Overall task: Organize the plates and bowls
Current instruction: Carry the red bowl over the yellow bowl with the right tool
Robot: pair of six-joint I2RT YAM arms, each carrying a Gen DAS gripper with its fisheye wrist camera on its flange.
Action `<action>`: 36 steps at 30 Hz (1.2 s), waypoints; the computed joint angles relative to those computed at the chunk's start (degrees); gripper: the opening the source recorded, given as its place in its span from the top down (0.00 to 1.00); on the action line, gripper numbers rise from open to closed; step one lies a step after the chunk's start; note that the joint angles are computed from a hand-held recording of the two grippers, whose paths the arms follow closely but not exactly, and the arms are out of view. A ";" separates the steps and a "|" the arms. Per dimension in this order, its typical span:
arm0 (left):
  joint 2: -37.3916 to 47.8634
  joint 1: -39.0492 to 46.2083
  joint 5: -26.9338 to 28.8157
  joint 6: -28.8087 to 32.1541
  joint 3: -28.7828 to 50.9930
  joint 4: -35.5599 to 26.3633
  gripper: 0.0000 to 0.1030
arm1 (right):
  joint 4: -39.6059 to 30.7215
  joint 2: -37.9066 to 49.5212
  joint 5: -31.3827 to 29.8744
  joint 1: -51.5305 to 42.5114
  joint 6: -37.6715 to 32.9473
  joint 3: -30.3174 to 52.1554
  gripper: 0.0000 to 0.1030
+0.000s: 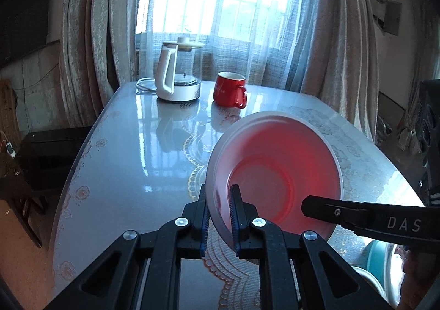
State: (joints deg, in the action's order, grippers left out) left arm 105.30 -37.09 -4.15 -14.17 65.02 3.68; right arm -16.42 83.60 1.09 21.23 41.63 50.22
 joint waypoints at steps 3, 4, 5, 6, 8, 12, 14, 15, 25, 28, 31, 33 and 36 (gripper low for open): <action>-1.33 -1.02 -0.54 0.42 -1.08 0.79 0.87 | -0.50 -3.22 1.10 0.63 1.04 -1.99 0.89; -1.85 -1.32 -0.51 0.56 -1.47 1.14 0.87 | -0.62 -4.04 1.29 0.80 1.35 -2.56 0.89; -2.52 -1.71 -0.51 0.74 -2.00 1.44 0.87 | -0.58 -5.08 1.38 0.86 1.62 -3.41 0.89; -3.01 -2.04 -0.54 0.97 -2.34 1.61 0.87 | -0.56 -6.23 1.46 0.90 2.04 -4.29 0.89; -4.21 -2.82 -0.77 1.39 -3.43 2.28 0.87 | -0.45 -8.03 1.60 0.99 3.08 -5.59 0.89; -6.29 -4.31 -0.39 1.67 -5.13 3.12 0.87 | -0.91 -14.24 4.09 2.63 5.51 -9.33 0.89; -7.42 -5.33 -0.39 2.19 -6.14 3.59 0.87 | -1.48 -16.63 4.92 3.16 6.44 -10.59 0.89; -8.01 -5.83 -0.54 2.46 -6.76 3.80 0.87 | -1.80 -18.44 5.30 3.46 7.17 -11.64 0.89; -15.10 -8.71 1.41 -0.67 -16.32 4.56 0.87 | -6.90 -30.63 8.61 8.11 12.36 -17.11 0.89; -17.56 -9.64 0.79 -2.32 -19.00 3.68 0.87 | -7.67 -33.26 9.33 11.01 14.47 -18.68 0.89; -19.55 -10.91 0.15 -3.89 -21.44 3.05 0.87 | -9.54 -35.47 11.79 14.89 16.70 -19.67 0.89; -20.51 -11.86 -0.37 -4.88 -22.81 2.55 0.87 | -10.38 -37.09 12.76 16.84 18.66 -20.82 0.89; -21.36 -13.08 -0.77 -6.16 -24.11 1.73 0.87 | -11.73 -39.15 13.47 18.86 20.73 -22.31 0.89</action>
State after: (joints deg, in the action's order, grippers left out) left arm 83.94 -50.16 -4.92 -20.33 40.91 5.40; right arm -28.15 44.46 14.57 40.10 62.36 27.92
